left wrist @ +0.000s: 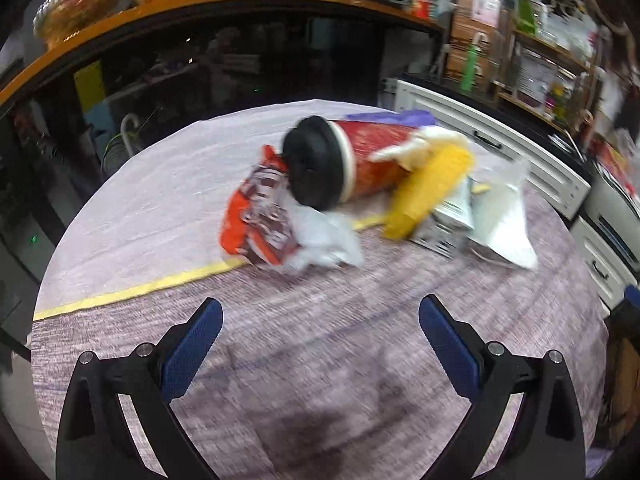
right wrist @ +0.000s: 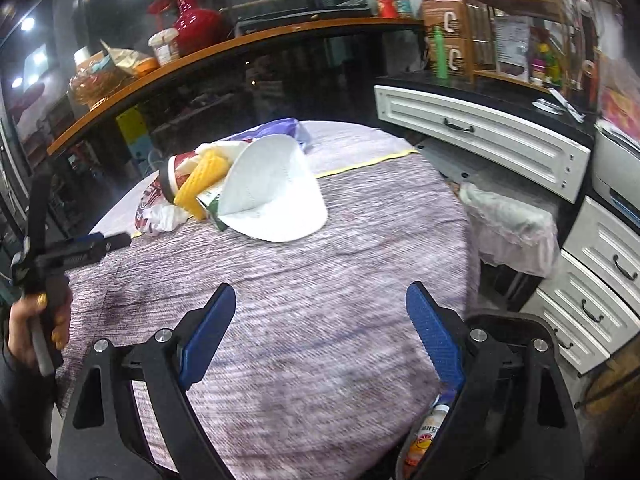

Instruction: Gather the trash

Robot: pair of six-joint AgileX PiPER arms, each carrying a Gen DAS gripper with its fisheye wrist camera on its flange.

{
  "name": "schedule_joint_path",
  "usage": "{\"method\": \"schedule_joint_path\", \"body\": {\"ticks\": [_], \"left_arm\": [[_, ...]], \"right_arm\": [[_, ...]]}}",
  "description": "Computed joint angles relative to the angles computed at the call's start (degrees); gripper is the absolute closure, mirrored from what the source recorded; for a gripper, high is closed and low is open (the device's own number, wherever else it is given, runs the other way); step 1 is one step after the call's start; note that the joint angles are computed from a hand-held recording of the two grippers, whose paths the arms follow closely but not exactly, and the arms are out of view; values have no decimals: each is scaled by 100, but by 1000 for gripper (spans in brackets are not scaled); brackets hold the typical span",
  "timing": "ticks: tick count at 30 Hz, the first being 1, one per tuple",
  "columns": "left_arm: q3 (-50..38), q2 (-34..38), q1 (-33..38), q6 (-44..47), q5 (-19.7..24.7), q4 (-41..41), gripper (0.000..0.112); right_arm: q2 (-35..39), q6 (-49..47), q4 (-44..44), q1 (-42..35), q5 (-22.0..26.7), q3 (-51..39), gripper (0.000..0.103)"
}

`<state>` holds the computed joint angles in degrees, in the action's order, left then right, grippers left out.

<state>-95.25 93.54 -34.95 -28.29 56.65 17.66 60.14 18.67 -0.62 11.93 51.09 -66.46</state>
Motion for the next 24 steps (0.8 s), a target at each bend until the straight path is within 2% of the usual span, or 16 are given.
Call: {"method": "schedule_joint_path", "body": {"ticks": [6, 9, 11, 13, 14, 16, 19, 21, 22, 24], "left_arm": [[-1310, 993, 638, 580, 328, -583, 16], [-1969, 1553, 794, 763, 655, -744, 22], [-2119, 1729, 903, 868, 709, -942, 32], [-1889, 1638, 1038, 986, 535, -1271, 54], [-1752, 1560, 1071, 1019, 448, -1383, 60], [-1579, 1442, 992, 990, 396, -1241, 88], [-1250, 1144, 922, 987, 267, -1126, 100], [-1043, 970, 952, 1036, 179, -1197, 103], [-799, 764, 945, 1017, 63, -1188, 104], [-551, 555, 928, 958, -86, -1149, 105]], "right_arm": [[419, 53, -124, 183, -115, -218, 17], [617, 23, -148, 166, -132, -315, 17], [745, -55, -157, 140, -136, -395, 17], [946, -326, 27, 48, -205, -525, 17], [1027, -502, 170, -23, -222, -588, 17], [1306, -837, 445, -183, -284, -783, 17], [1833, -1340, 1003, -522, -285, -1172, 23], [2287, -1636, 1300, -732, -188, -1543, 31], [2463, -1754, 1381, -789, -141, -1695, 32], [2857, -1897, 1406, -860, -19, -2044, 44]]}}
